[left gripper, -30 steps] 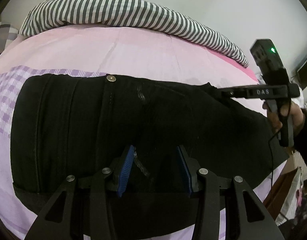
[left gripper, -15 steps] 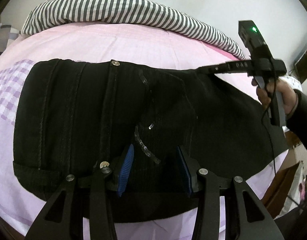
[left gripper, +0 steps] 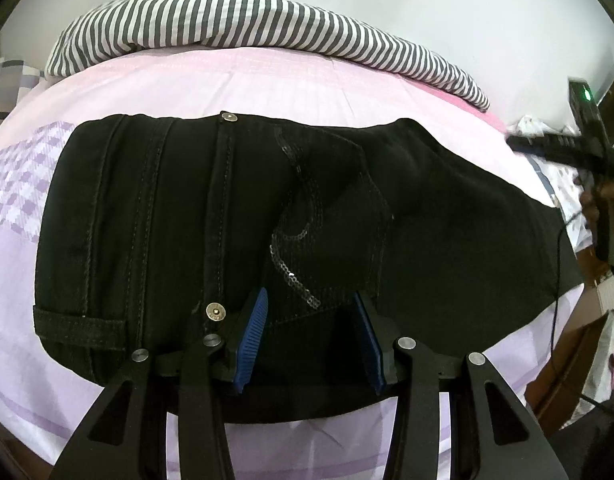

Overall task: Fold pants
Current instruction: 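Press the pants near the back pocket with the left tool while the right tool smooths the leg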

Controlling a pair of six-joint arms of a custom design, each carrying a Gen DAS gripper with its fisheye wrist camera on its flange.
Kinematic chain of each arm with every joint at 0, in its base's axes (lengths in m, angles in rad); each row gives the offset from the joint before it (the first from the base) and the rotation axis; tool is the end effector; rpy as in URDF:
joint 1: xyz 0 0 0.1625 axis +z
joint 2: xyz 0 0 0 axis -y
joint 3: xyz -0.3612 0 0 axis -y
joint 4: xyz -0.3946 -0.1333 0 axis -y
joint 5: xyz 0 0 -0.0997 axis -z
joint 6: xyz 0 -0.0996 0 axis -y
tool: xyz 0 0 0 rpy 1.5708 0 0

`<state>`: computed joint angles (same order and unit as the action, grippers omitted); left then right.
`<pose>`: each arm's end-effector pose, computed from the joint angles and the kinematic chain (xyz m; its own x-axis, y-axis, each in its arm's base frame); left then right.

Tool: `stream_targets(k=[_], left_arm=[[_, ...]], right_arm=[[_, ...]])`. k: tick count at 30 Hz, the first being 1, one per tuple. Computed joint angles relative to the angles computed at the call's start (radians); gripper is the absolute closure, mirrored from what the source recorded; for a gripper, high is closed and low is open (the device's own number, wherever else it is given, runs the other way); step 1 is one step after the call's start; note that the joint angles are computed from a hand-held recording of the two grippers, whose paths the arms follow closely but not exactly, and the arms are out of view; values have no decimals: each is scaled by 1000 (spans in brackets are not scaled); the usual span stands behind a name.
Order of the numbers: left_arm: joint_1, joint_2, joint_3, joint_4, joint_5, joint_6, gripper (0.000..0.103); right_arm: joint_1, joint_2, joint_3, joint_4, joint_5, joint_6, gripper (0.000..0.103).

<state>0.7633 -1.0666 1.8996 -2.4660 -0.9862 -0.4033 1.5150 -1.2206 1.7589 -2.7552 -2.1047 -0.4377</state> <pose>-0.2634 -0.5125 0.1101 -0.8361 0.2616 -0.4822 0.4273 0.8618 -0.2733 0.0494 -0.5976 0.2910 -0.7819 -0.0173 0.6232 -0.3167 0.8721 -0.3731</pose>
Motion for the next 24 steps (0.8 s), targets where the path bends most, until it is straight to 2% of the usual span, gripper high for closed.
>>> stream_targets(k=[3, 7, 9, 11, 16, 19, 24], left_arm=[[-4, -3, 6, 3, 4, -6, 58], [-10, -10, 18, -1, 11, -5, 58], [-15, -11, 22, 1, 18, -5, 58], [-18, -13, 26, 2, 24, -7, 58], [-23, -20, 34, 5, 28, -9, 58], [-26, -19, 35, 3, 33, 5, 57], [-20, -12, 0, 34, 25, -28, 57]], right_arm=[[-28, -36, 66, -36, -53, 16, 69], [-71, -66, 126, -37, -48, 58, 68], [-74, -81, 169, -83, -29, 43, 68], [-74, -106, 208, -70, 22, 62, 65], [-62, -145, 305, -103, 70, 30, 60], [-78, -209, 349, -71, 135, 65, 62], [-127, -352, 431, -97, 213, 124, 61]])
